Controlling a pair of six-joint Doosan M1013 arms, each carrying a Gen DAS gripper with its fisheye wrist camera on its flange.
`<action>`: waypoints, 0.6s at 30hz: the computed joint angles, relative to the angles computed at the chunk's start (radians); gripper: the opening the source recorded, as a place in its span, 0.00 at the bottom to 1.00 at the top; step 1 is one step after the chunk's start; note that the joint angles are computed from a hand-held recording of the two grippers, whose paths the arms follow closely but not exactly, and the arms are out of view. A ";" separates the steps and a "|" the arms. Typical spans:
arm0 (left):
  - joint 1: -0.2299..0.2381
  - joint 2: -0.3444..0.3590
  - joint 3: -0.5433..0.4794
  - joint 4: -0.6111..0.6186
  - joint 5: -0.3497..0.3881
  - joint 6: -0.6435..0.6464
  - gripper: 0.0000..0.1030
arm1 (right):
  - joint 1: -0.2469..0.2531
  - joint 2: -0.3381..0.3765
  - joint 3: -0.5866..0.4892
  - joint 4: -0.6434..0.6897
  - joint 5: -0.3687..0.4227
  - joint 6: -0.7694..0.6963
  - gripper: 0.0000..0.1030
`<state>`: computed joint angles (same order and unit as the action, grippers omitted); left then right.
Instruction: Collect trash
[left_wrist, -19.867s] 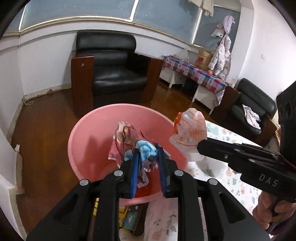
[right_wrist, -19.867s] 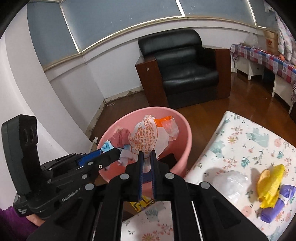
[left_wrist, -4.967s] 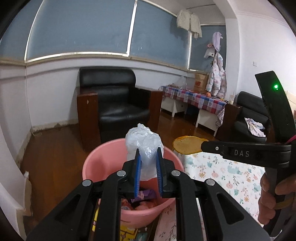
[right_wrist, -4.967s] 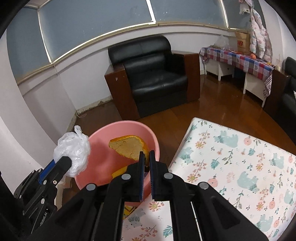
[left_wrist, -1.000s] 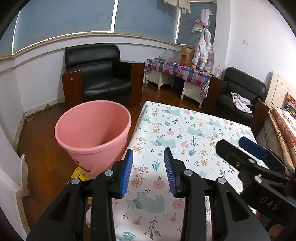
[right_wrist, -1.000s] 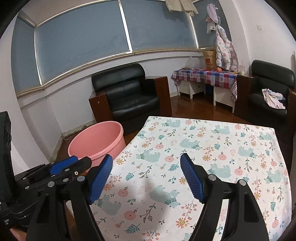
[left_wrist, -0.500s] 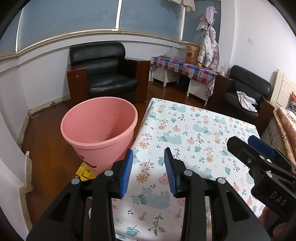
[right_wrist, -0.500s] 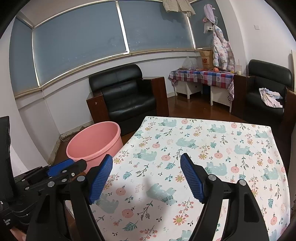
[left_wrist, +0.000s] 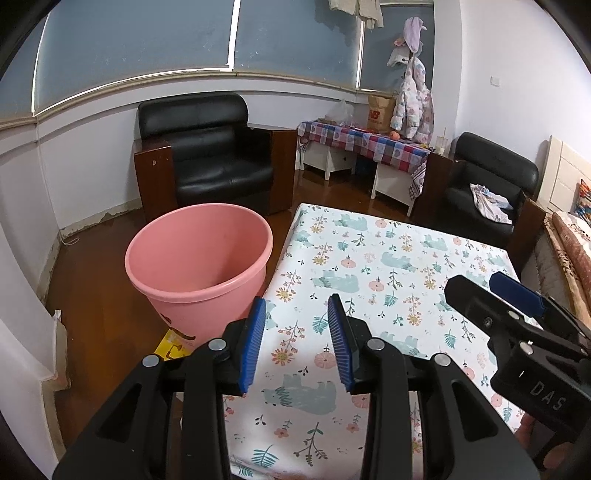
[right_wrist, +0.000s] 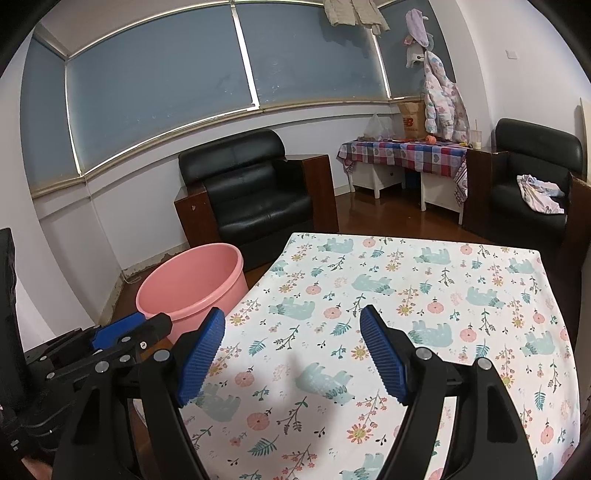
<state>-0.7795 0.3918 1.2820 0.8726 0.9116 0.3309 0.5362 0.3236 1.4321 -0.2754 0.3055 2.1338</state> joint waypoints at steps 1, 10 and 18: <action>-0.001 -0.001 0.001 0.007 0.002 -0.006 0.34 | 0.001 -0.001 0.002 -0.001 -0.002 0.000 0.72; 0.000 -0.013 0.008 0.047 -0.010 -0.039 0.34 | 0.004 -0.015 0.023 -0.038 -0.033 0.029 0.72; 0.001 -0.016 0.014 0.058 -0.019 -0.039 0.34 | 0.007 -0.023 0.031 -0.070 -0.043 0.058 0.72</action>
<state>-0.7785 0.3756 1.2956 0.9310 0.8922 0.2923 0.5433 0.3010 1.4633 -0.3453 0.2623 2.1915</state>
